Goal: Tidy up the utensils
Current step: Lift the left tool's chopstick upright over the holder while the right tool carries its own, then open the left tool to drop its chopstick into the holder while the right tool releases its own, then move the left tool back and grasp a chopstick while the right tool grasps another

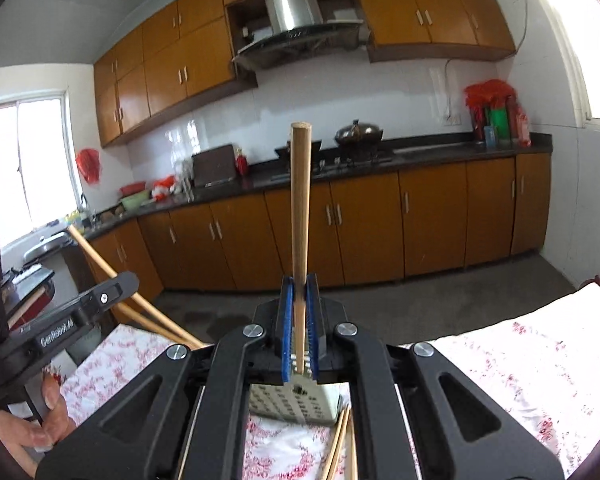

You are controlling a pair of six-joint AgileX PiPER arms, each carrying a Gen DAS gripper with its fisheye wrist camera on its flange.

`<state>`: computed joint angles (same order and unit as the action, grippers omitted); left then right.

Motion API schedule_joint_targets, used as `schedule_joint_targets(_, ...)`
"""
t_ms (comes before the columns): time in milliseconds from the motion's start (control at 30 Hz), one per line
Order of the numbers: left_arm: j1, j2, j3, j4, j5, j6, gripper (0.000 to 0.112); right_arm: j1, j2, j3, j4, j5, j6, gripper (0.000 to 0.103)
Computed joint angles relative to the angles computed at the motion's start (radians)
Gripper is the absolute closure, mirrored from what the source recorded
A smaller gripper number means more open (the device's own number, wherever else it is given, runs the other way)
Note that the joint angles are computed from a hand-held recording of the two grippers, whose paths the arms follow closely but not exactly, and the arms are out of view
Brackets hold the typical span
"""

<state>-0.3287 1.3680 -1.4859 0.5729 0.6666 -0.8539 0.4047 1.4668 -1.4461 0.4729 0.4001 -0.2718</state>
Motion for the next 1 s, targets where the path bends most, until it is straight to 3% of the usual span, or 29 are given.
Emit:
schedule_joint_targets(100, 0.013, -0.009, 0.011, -0.004, -0.014, 0.004, 0.092, 0.012, -0.006, 0.000, -0.034, -0.001, 0.038, 0.088)
schedule_joint_targets(167, 0.008, -0.033, 0.031, 0.012, -0.020, -0.001, 0.090, 0.007, -0.018, 0.000, -0.031, -0.002, 0.039, 0.081)
schedule_joint_targets(267, -0.012, -0.063, 0.039, 0.059, 0.005, -0.018, 0.084, -0.002, -0.062, 0.023, -0.047, -0.011, 0.048, 0.081)
schedule_joint_targets(400, -0.042, -0.162, 0.106, 0.111, 0.067, -0.052, 0.080, -0.036, -0.157, 0.101, -0.095, -0.020, 0.089, 0.075)
schedule_joint_targets(533, -0.093, -0.288, 0.226, 0.182, 0.158, -0.107, 0.074, -0.108, -0.225, 0.214, -0.127, 0.027, 0.094, 0.073)
schedule_joint_targets(667, -0.103, -0.381, 0.394, 0.201, 0.234, -0.163, 0.073, -0.129, -0.186, 0.314, -0.189, 0.084, 0.110, 0.071)
schedule_joint_targets(833, 0.086, -0.407, 0.606, -0.057, 0.128, -0.034, 0.073, -0.091, -0.086, 0.436, -0.073, 0.133, 0.009, 0.072)
schedule_joint_targets(1000, 0.109, -0.400, 0.738, -0.147, 0.051, 0.004, 0.075, 0.037, -0.005, 0.471, -0.244, 0.068, 0.176, 0.072)
